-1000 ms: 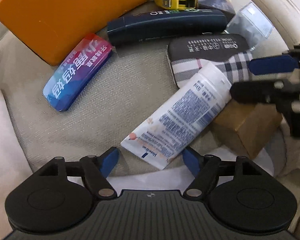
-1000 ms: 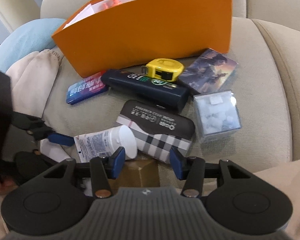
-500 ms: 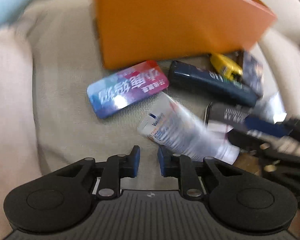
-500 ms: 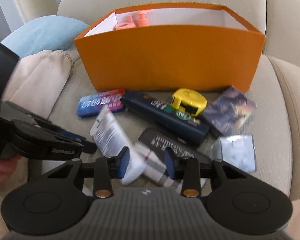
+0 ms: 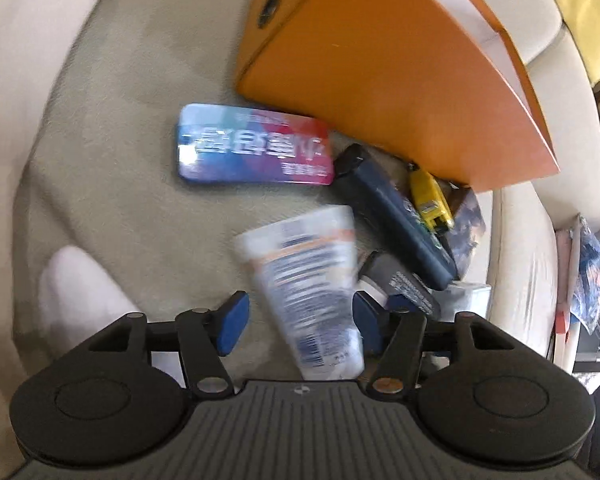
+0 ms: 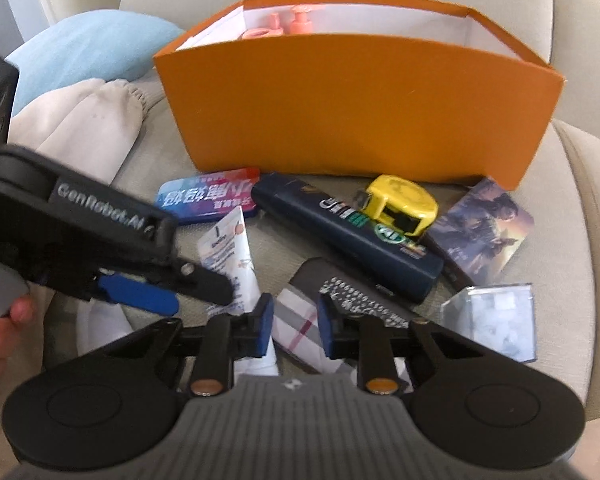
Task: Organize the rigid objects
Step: 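Move left tool to the white Vaseline tube and close on it, then lift the white tube with left tool while right tool grasps the dark blue Clear bottle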
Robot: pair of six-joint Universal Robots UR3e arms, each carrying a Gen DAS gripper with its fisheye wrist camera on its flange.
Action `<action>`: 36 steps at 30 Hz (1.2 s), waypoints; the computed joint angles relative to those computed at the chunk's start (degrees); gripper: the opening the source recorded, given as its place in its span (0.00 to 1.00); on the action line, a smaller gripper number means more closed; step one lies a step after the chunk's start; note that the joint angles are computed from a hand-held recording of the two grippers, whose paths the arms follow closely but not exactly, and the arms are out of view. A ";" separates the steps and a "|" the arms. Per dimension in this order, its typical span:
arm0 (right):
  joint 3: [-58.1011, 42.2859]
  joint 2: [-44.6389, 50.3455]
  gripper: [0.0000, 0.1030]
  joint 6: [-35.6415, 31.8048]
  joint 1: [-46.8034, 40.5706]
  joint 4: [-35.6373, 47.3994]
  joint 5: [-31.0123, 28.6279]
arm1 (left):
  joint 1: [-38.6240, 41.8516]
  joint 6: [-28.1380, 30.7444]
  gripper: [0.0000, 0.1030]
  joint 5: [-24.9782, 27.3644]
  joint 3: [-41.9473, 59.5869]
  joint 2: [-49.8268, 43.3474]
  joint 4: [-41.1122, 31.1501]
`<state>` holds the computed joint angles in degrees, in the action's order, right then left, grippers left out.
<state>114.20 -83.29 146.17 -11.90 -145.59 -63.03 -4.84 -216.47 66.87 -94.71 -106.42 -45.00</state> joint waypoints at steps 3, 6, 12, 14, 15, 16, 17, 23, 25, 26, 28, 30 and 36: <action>0.02 -0.27 0.17 -0.58 0.66 0.96 0.58 | -2.05 1.49 0.69 3.53 4.47 -2.04 -2.85; -0.71 0.15 0.17 -0.41 0.97 2.90 0.62 | -2.80 1.27 0.68 5.36 5.83 -2.98 -4.58; 0.78 -0.10 0.17 -1.06 2.19 0.87 -0.15 | -3.00 -2.67 0.69 6.57 4.18 -3.42 -2.05; 1.54 -0.45 0.17 -1.04 2.94 -0.42 -1.20 | -4.09 -3.08 0.69 8.10 4.48 -4.28 -0.71; 1.91 -0.66 0.17 -1.10 3.02 -0.76 -1.37 | -4.85 -2.95 0.68 9.31 4.84 -4.72 -0.30; 2.05 -0.72 0.17 -1.06 3.08 -0.80 -1.53 | -5.60 -2.83 0.66 10.41 5.40 -5.19 -0.22; 2.12 -0.70 0.17 -0.90 3.17 -0.79 -1.66 | -6.04 -2.81 0.62 10.90 5.50 -5.31 0.11; 4.15 -2.14 0.16 -1.28 3.24 -1.87 -2.05 | -6.48 -0.74 0.31 11.03 4.23 -1.64 -0.57; 4.80 -2.81 0.16 -1.29 3.14 -1.73 -1.99 | -6.43 1.03 0.20 10.13 3.18 -0.14 0.79; 4.98 -2.97 0.16 -1.25 3.17 -1.72 -2.05 | -6.75 1.79 0.19 10.38 3.15 0.21 1.22; 5.34 -3.40 0.17 -1.34 2.76 -1.50 -1.74 | -7.97 3.36 0.19 12.39 3.51 0.79 2.02; 5.63 -3.78 0.17 -0.77 2.79 -2.16 -1.81 | -8.66 5.07 0.19 14.52 3.37 1.51 3.14; 6.35 -5.18 0.17 -2.00 1.94 -5.04 -1.47 | -10.07 8.25 0.18 20.57 5.79 1.08 5.72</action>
<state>120.55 -88.47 144.17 -9.96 -150.63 -64.50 -14.90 -208.22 87.44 -88.92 -105.35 -39.29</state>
